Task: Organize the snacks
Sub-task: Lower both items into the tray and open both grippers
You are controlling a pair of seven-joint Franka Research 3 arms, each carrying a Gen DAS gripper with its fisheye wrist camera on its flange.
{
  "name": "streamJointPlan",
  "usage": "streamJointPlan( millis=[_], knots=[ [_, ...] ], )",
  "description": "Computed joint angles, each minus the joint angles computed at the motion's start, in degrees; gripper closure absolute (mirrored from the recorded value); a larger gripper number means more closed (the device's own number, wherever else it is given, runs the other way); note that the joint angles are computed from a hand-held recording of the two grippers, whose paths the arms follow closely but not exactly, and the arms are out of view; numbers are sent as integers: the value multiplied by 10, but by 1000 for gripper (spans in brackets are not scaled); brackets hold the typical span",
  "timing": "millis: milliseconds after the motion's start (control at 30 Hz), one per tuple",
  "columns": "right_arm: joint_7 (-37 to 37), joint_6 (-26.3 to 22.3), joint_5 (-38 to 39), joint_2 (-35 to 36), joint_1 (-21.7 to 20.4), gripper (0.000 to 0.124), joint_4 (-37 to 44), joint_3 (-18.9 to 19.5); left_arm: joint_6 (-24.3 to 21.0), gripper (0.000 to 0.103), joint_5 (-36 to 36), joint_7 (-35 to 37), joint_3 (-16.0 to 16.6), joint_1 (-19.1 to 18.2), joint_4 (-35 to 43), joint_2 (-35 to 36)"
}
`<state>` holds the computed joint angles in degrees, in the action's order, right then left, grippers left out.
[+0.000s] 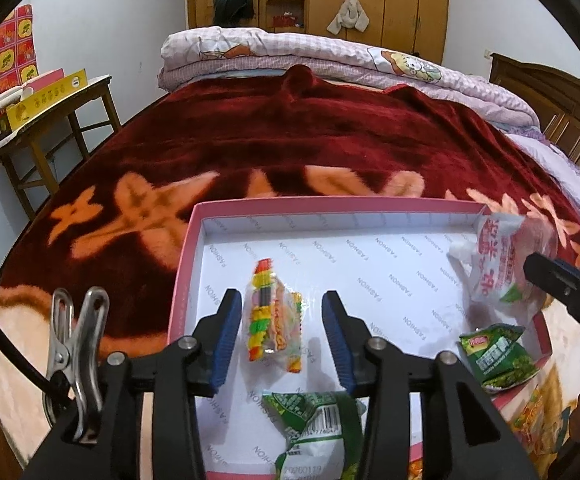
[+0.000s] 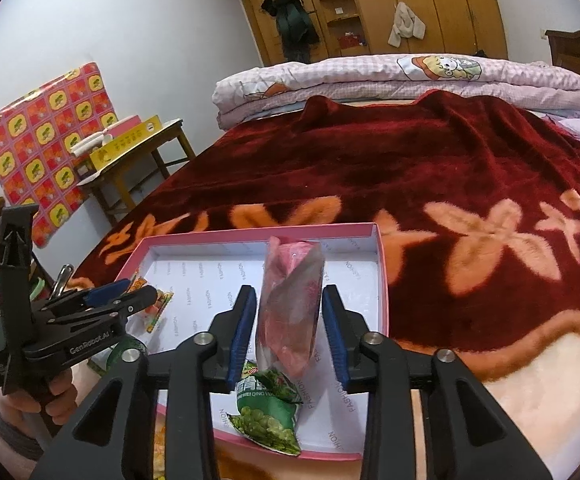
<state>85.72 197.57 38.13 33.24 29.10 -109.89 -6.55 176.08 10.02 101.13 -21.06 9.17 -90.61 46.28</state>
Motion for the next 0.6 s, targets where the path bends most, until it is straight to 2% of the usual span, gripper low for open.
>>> streamJointPlan(
  millis=[300,600],
  knots=[
    [-17,5,20,-5,26,81,-3,-21,13,59,2,6,-14,16,-31,-19],
    [-41,24,41,-23,30,80,-22,-7,33,59,6,1,-40,50,-89,-56]
  ],
)
